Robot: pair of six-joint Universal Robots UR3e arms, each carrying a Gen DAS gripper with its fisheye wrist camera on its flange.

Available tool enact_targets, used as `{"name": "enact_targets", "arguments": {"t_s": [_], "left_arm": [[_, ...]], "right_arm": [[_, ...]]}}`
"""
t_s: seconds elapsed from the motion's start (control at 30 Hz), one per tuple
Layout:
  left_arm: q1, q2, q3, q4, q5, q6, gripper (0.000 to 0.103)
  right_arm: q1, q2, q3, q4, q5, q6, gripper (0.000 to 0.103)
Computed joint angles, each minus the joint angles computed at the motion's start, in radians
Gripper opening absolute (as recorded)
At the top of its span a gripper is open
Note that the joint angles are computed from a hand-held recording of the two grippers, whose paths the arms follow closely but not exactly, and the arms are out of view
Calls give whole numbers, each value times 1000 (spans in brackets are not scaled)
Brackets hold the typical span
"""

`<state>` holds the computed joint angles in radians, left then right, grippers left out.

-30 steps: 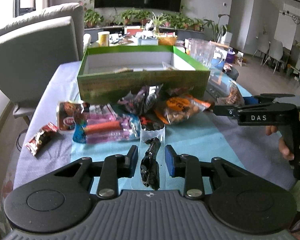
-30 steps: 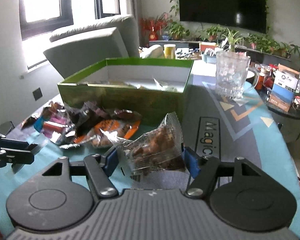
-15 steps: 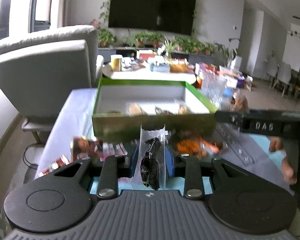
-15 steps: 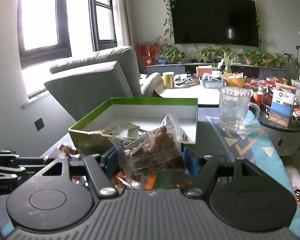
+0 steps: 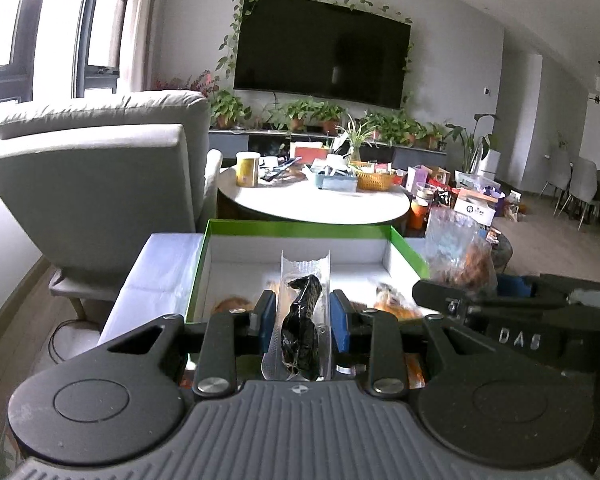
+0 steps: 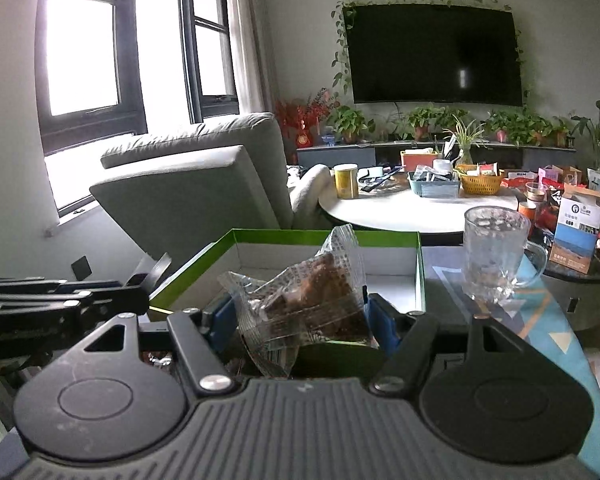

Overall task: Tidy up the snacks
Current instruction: 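Carry the dark bar and dried-meat bag into the green box and open both tools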

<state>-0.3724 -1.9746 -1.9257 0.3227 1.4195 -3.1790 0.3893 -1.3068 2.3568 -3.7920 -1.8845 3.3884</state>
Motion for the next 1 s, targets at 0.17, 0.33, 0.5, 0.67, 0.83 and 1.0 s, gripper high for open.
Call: {"name": "enact_targets", "arguments": {"t_s": [0.17,0.33,0.5,0.67,0.83,1.0], "left_arm": [[-11,-78,132,-53,20,-2,27],[-18,-150,244,-107,29,-3,28],[-28,-220,345,-162,40,1,28],[-27,-291,455,-211,51,2,28],[-22,-355,554,-268,54,-2,28],[-20,-400,612,-310,53,3,28]], "right_arm": [[-33,21,-34,10,27,-5,55],[-71,51,-74,35,58,15,55],[-107,85,-112,59,91,21,55],[-128,124,-159,74,111,3,55],[-154,161,-196,88,139,3,55],[-176,191,-221,103,162,-2,55]]}}
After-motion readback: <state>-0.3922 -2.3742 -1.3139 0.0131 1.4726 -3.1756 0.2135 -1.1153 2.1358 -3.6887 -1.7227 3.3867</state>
